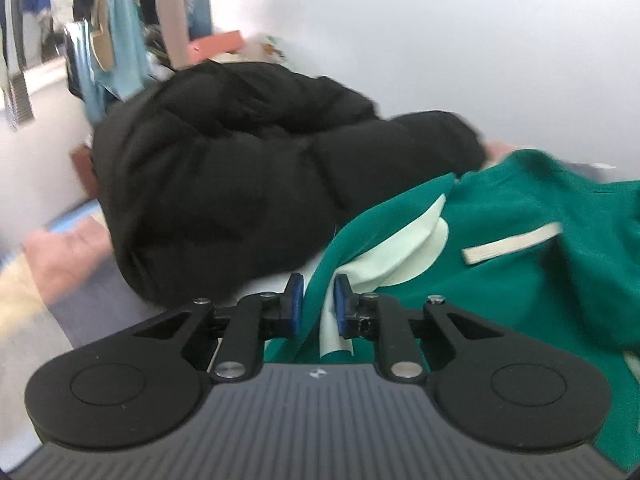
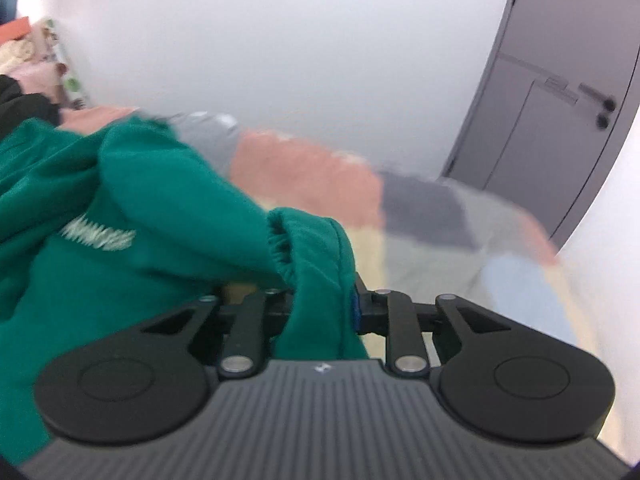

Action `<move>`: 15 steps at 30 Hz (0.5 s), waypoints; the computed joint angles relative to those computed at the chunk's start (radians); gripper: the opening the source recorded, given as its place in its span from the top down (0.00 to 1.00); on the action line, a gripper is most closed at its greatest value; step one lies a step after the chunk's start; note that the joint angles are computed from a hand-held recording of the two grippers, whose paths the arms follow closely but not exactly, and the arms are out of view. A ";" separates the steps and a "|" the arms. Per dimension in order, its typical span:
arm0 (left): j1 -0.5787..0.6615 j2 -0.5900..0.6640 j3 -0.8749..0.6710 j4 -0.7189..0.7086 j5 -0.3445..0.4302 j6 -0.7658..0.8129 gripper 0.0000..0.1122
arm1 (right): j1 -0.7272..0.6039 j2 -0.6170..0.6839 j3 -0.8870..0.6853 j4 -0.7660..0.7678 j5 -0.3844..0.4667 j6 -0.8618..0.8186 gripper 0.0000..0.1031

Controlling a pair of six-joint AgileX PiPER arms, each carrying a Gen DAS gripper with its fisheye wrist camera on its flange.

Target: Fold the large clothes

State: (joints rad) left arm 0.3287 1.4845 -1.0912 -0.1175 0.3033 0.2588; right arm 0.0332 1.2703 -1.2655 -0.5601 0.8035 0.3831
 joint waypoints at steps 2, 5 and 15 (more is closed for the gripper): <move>0.014 0.104 -0.157 0.098 0.058 -0.090 0.83 | -0.030 0.061 -0.072 -0.035 -0.008 0.010 0.77; 0.004 0.252 -0.388 0.254 0.139 -0.229 0.83 | -0.070 0.170 -0.167 -0.099 -0.047 0.084 0.76; -0.088 0.670 -0.761 0.803 0.187 -0.655 0.83 | -0.129 0.421 -0.029 -0.484 -0.285 0.710 0.75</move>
